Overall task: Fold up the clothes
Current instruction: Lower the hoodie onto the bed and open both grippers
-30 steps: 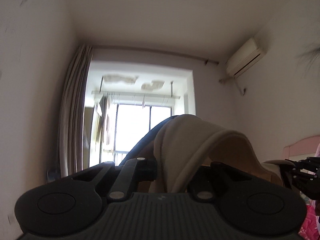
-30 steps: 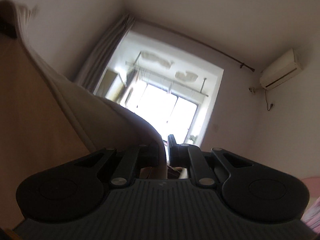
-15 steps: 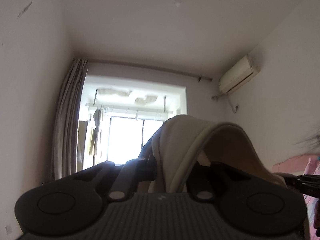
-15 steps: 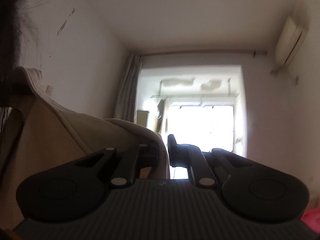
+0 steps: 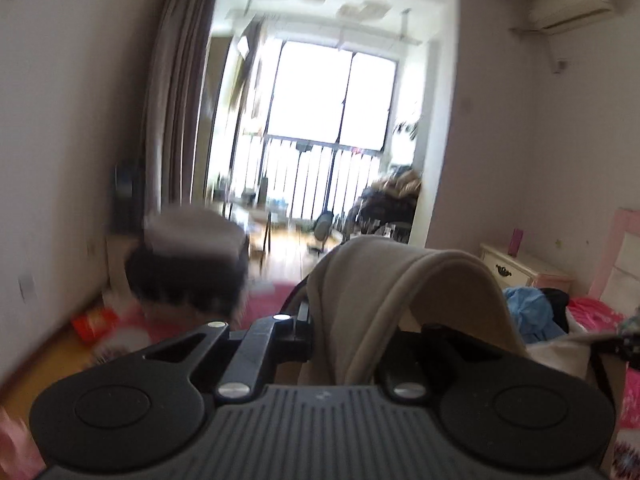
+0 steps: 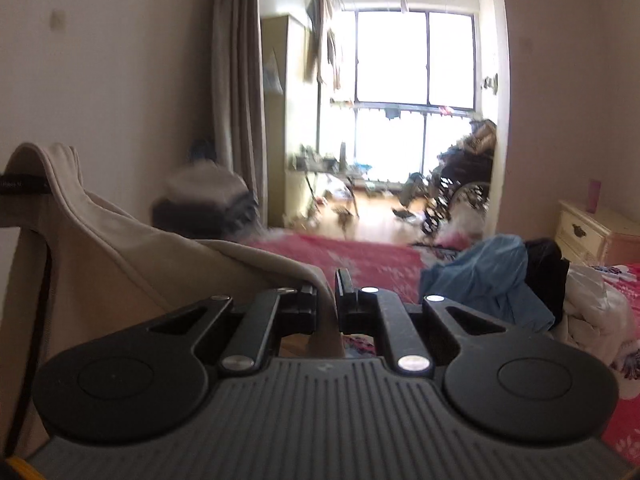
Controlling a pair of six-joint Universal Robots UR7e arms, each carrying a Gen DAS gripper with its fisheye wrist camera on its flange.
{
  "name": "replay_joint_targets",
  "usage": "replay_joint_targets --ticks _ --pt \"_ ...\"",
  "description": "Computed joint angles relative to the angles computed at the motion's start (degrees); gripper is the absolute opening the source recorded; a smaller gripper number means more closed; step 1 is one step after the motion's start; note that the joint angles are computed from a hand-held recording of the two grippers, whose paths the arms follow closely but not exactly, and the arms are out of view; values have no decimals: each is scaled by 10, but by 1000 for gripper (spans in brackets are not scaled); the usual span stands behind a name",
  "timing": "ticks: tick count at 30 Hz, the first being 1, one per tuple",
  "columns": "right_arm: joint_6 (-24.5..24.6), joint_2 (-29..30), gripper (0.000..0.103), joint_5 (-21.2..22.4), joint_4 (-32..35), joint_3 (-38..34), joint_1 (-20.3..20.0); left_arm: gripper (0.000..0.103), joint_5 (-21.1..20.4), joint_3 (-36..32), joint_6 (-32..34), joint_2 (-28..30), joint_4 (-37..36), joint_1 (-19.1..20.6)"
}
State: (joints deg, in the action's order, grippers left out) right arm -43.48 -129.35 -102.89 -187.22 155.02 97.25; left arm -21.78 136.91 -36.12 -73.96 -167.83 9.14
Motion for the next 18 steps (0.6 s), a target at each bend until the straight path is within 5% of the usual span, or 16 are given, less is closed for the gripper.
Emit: replay_joint_targets --ticks 4,7,8,10,11,14,16,18 --pt "2 106 7 7 -57 -44 -27 12 -34 -56 133 73 -131 65" --pt "19 159 7 18 -60 -84 -55 13 -70 -109 172 102 -128 113" --pt "24 185 7 18 -66 -100 -62 20 -84 -133 176 113 -114 131" --pt "34 216 10 28 -69 -99 -101 44 -101 -145 131 141 -64 178" --pt "56 232 14 29 -38 -104 -128 66 -113 -146 88 150 -12 200" --pt "126 288 45 7 82 -141 -193 60 -143 -168 -11 191 134 261" --pt "146 300 46 -12 121 -132 -224 60 -145 -149 -41 201 146 272" --pt "118 281 49 27 100 -105 -258 62 -162 -126 -23 198 86 281"
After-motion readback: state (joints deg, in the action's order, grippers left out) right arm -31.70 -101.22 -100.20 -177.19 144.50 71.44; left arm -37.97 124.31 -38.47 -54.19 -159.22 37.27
